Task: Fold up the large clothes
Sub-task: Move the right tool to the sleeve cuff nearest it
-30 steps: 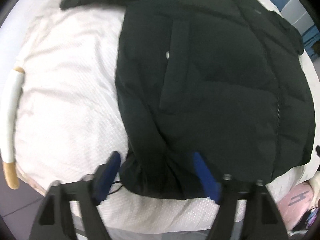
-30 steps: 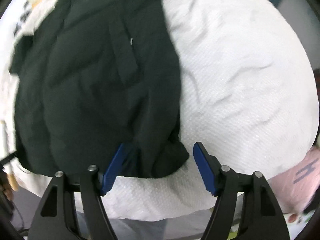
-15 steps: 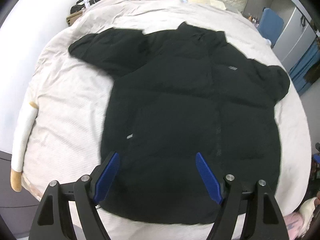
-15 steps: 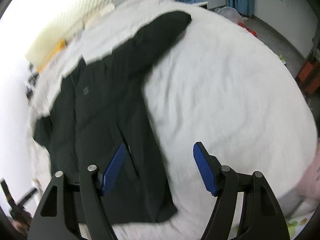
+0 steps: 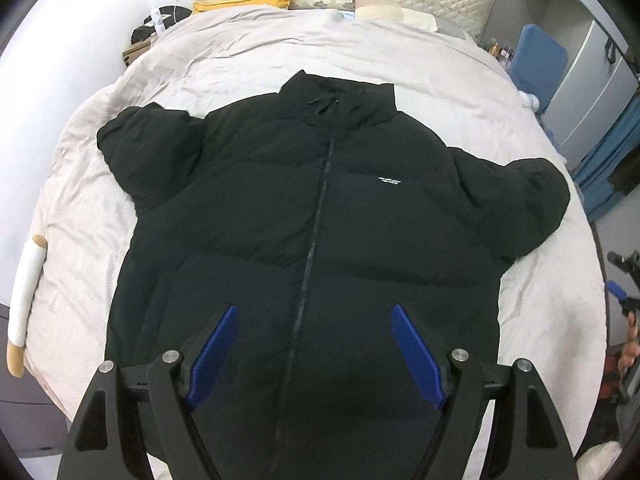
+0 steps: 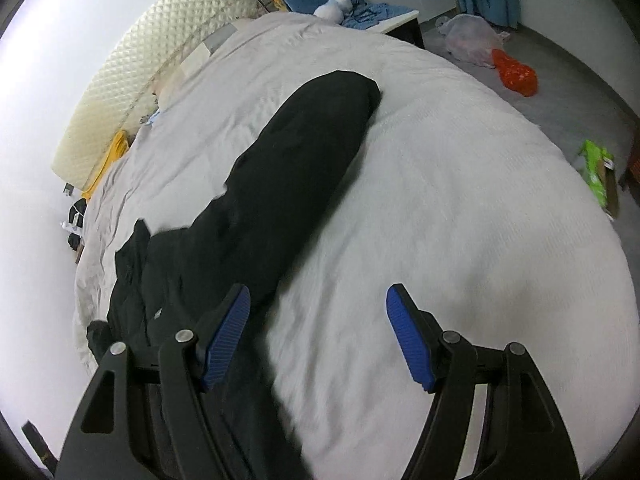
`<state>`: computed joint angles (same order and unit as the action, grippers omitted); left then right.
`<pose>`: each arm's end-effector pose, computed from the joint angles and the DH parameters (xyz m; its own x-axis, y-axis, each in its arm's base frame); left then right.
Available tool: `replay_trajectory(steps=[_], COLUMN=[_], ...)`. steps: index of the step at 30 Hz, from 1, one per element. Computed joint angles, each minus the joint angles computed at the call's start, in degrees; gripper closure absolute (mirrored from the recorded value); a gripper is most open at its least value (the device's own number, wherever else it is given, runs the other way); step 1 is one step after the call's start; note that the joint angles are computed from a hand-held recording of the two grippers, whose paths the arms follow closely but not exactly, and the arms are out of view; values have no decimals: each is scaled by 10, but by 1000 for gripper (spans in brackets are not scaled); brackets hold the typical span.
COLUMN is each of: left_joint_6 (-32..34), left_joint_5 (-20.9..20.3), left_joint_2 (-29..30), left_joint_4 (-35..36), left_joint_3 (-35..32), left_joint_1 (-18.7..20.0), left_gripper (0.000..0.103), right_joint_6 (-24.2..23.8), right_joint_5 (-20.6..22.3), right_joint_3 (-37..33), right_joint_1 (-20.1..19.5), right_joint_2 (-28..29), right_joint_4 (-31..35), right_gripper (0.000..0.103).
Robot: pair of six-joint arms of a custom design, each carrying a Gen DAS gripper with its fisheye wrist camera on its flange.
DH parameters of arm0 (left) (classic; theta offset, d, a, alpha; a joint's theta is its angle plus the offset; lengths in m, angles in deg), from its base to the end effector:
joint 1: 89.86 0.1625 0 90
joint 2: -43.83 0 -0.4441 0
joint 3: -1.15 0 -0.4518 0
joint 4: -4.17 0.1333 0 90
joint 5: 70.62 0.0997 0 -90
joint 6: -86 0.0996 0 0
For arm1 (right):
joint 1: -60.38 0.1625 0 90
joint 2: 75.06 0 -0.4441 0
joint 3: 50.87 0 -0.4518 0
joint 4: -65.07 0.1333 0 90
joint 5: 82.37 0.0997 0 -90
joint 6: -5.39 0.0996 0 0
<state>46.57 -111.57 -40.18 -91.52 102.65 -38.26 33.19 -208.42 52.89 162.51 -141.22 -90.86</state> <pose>-0.1854 -0.5696 0.3841 -0.7088 -0.0793 -0.7009 0.2043 0.9280 -0.3116 0.2124 -0.6329 0.2695 -0.8374 0.4926 0.2369 0.2324 0.7131 -0.6614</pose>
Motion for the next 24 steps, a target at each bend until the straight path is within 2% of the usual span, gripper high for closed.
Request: replay_trajectory(steps=[3, 7, 11, 16, 19, 24], left_joint_6=[-25, -37, -29, -24, -27, -38], left_joint_5=[-2, 14, 23, 26, 27, 24], left_joint_2=[25, 67, 107, 138, 149, 156], left_joint_4=[8, 25, 3, -17, -16, 5], left_joint_3=[-16, -48, -77, -98, -107, -115], left_joint_1=[3, 1, 7, 15, 18, 19], left_gripper=[25, 25, 25, 25, 25, 25], right_joint_6=[-14, 22, 20, -10, 5, 25], right_joint_5=[33, 106, 120, 124, 124, 148], right_joint_3=[-25, -51, -95, -141, -141, -136], right_joint_1=[-34, -84, -113, -138, -149, -169], right_joint_2=[8, 21, 51, 84, 89, 97], right_joint_4=[-1, -49, -65, -27, -22, -37], right_gripper=[31, 24, 22, 20, 20, 19])
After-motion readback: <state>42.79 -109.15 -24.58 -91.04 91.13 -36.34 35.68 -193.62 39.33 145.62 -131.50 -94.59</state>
